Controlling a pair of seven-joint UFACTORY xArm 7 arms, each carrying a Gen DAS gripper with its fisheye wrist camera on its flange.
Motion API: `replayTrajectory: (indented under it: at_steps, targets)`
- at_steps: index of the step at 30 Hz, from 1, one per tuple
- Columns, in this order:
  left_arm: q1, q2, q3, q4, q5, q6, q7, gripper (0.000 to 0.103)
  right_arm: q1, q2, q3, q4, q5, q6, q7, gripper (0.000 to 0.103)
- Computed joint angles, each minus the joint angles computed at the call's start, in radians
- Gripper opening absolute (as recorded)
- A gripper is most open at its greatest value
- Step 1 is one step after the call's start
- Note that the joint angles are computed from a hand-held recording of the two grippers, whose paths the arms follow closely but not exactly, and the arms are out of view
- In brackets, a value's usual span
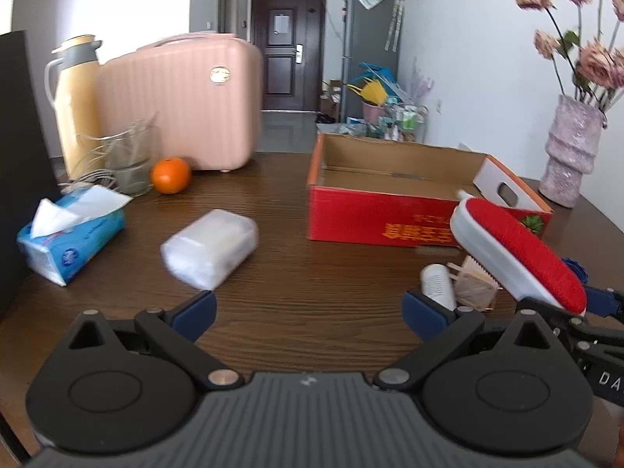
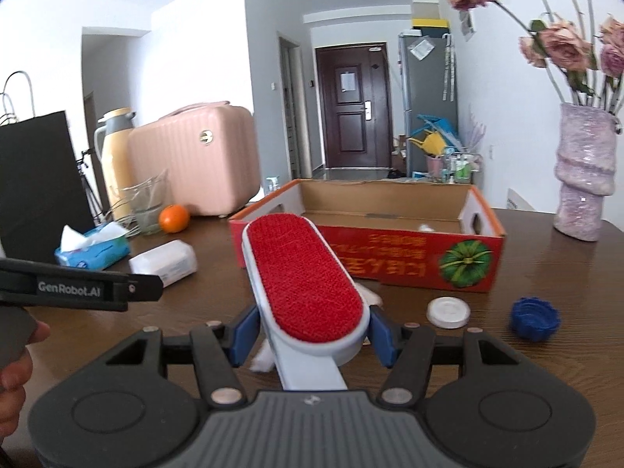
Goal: Organize rigid objects
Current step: 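Lift the lint roller with the right tool while left reaches the white spray bottle, then close the left tool on the white spray bottle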
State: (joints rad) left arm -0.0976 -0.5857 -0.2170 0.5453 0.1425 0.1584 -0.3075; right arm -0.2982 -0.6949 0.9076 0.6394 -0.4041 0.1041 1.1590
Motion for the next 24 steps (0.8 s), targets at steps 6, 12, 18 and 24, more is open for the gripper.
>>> replayTrajectory:
  at_steps: [6,12,18,24]
  targets:
    - [0.043,0.088,-0.106,0.056,0.055,-0.002,-0.064,0.103,0.037,-0.043,-0.078,-0.068,0.004,-0.005,-0.016,0.059]
    - [0.125,0.201,-0.228,0.139,0.199,0.021,-0.198,0.103,0.05,-0.071,-0.122,-0.108,0.014,-0.004,-0.028,0.059]
    - [0.171,0.302,-0.289,0.221,0.372,0.057,-0.345,0.103,0.045,-0.082,-0.138,-0.127,0.025,-0.01,-0.027,0.059]
    - [0.115,0.383,-0.244,0.274,0.454,0.089,-0.373,0.083,0.016,-0.09,-0.111,-0.124,0.027,-0.003,-0.015,0.059]
